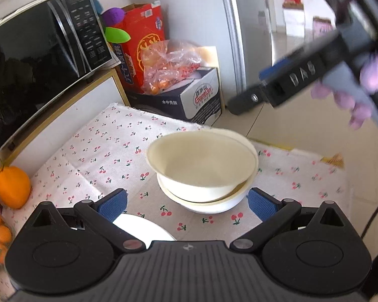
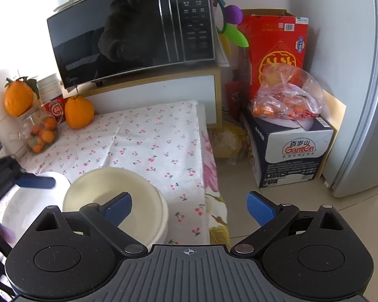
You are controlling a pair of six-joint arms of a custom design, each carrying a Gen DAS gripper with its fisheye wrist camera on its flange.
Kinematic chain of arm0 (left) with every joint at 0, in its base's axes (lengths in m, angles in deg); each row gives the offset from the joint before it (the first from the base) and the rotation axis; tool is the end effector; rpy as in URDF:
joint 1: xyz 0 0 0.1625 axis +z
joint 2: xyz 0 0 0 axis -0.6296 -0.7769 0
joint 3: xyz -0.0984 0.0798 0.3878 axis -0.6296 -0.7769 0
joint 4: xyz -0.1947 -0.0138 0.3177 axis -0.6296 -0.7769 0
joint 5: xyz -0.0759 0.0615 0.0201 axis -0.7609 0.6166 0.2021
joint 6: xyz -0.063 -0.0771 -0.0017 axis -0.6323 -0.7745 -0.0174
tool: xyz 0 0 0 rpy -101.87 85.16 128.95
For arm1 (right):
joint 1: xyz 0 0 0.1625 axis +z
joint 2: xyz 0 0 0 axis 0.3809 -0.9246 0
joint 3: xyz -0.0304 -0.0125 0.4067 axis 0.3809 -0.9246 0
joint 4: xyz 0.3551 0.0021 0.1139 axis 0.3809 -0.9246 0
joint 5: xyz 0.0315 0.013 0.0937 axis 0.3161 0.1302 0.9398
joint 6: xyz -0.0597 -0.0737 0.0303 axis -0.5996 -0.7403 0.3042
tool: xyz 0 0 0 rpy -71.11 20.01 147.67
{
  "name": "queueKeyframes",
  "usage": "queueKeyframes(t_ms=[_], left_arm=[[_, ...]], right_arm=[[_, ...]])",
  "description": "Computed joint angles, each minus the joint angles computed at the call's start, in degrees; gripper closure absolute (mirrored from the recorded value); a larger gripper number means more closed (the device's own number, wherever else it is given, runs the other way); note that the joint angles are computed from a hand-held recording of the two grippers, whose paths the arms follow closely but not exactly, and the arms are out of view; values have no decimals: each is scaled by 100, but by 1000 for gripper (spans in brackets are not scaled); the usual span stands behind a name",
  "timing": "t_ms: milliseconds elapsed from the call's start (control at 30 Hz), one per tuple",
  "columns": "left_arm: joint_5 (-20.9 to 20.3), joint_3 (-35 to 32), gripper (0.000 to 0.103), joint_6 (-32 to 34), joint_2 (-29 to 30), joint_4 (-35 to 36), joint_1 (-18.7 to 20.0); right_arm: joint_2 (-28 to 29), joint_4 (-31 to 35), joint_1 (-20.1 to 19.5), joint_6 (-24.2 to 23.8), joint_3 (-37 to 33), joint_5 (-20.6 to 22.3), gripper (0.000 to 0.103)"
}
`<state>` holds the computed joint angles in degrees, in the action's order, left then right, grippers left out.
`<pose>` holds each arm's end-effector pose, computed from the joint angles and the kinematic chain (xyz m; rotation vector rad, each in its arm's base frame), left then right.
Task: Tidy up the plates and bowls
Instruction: 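Bring both grippers to opposite sides of the bowl stack and close on its rim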
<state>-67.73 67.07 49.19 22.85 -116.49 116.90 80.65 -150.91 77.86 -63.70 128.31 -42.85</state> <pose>0.0142 -0.7406 0.3173 1.2611 2.1499 -0.6244 0.2428 -0.7451 -0.0435 0.7638 -2.3657 1.1158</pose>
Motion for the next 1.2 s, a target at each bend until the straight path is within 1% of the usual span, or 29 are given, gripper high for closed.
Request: queueKeyframes(t_ms=[67, 167, 267, 333, 400, 467, 600, 767, 833, 867, 933, 1000, 1067, 1200], left_arm=[[-173, -89, 1, -288, -57, 174, 20], [-386, -175, 1, -705, -79, 109, 40], [-352, -184, 1, -1039, -10, -249, 42], [-166, -187, 3, -1069, 87, -531, 39], [109, -221, 6, -1015, 197, -747, 16], [277, -311, 7, -975, 302, -824, 26], [438, -468, 10, -895, 425, -796, 49], [554, -492, 10, -693, 472, -782, 57], [536, -502, 9, -595, 469, -727, 56], [477, -459, 6, -533, 421, -675, 59], [285, -448, 3, -364, 334, -418, 87], [131, -399, 1, -95, 277, -332, 112], [58, -378, 1, 124, 224, -162, 112], [12, -519, 1, 453, 201, 360, 102]], right_arm=[[-25, -14, -14, 81, 31, 28, 4], [-48, -40, -22, 157, 64, 91, 4], [-51, -39, -17, 152, 77, 144, 4], [-49, -24, -9, 131, 80, 150, 4], [-40, -11, 0, 103, 74, 141, 4], [-30, 9, 7, 84, 66, 132, 4], [-31, 109, 14, 17, 63, 147, 4], [-58, 271, 15, -81, 96, 170, 4], [-93, 338, 14, -164, 146, 197, 4], [-128, 380, 5, -205, 196, 241, 4], [-210, 484, -17, -296, 308, 353, 4], [-274, 579, -29, -437, 412, 425, 4], [-301, 657, -27, -664, 478, 446, 4], [-340, 803, -16, -1297, 627, 464, 2]])
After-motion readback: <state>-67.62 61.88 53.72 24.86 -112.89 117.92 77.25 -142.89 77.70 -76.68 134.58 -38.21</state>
